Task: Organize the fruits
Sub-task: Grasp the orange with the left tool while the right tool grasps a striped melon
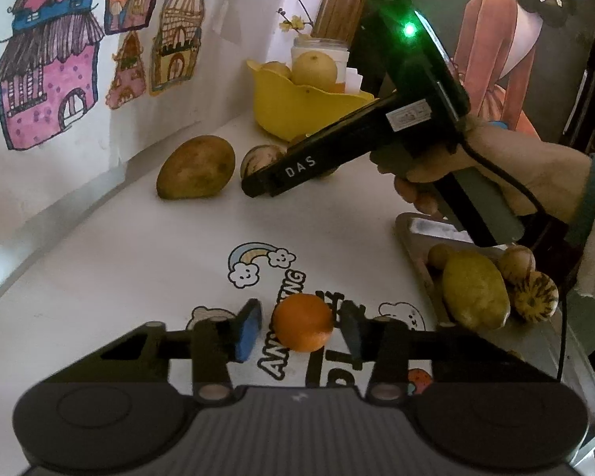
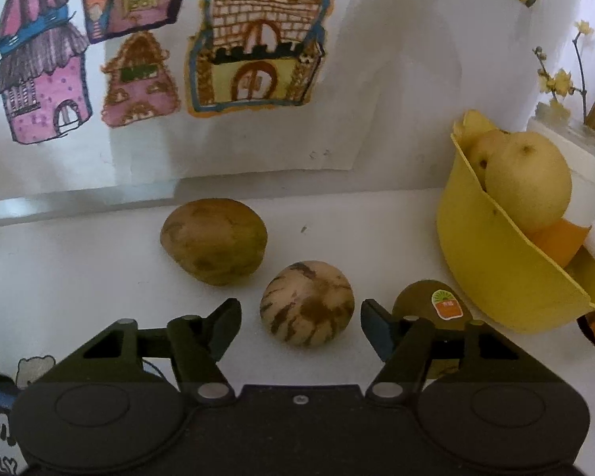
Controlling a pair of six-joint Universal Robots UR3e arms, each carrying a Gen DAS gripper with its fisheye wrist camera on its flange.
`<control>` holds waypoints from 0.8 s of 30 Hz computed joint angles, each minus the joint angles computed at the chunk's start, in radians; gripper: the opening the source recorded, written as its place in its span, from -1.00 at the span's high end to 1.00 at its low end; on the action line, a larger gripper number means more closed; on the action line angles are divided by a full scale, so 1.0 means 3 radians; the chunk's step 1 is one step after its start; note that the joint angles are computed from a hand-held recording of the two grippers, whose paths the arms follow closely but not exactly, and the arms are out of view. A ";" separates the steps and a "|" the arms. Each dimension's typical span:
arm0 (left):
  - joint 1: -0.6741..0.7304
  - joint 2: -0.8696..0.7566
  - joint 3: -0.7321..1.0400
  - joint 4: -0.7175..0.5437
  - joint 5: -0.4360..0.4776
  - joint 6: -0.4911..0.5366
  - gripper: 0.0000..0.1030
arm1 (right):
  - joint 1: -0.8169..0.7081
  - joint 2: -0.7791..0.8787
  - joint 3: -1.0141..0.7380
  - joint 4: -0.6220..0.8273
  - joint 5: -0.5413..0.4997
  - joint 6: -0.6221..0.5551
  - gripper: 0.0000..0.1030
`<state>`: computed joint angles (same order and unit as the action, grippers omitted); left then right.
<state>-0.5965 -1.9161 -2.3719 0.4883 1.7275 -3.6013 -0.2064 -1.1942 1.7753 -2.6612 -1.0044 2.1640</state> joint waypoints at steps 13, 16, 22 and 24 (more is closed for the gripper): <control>0.0055 -0.0047 -0.0006 0.0093 0.0002 -0.0153 0.32 | -0.0014 0.0137 -0.0182 0.0155 0.0023 0.0078 -0.07; 0.0077 -0.0044 -0.0011 0.0100 -0.0006 -0.0172 0.32 | -0.0038 0.0094 -0.0148 0.0223 0.0056 0.0028 -0.06; 0.0085 -0.0024 -0.0018 0.0076 -0.0001 -0.0225 0.32 | -0.0085 -0.0173 0.0007 0.0567 0.0106 -0.0225 -0.05; 0.0056 0.0014 -0.0039 0.0055 0.0028 -0.0266 0.32 | -0.0117 -0.0253 0.0033 0.0726 0.0152 -0.0276 -0.05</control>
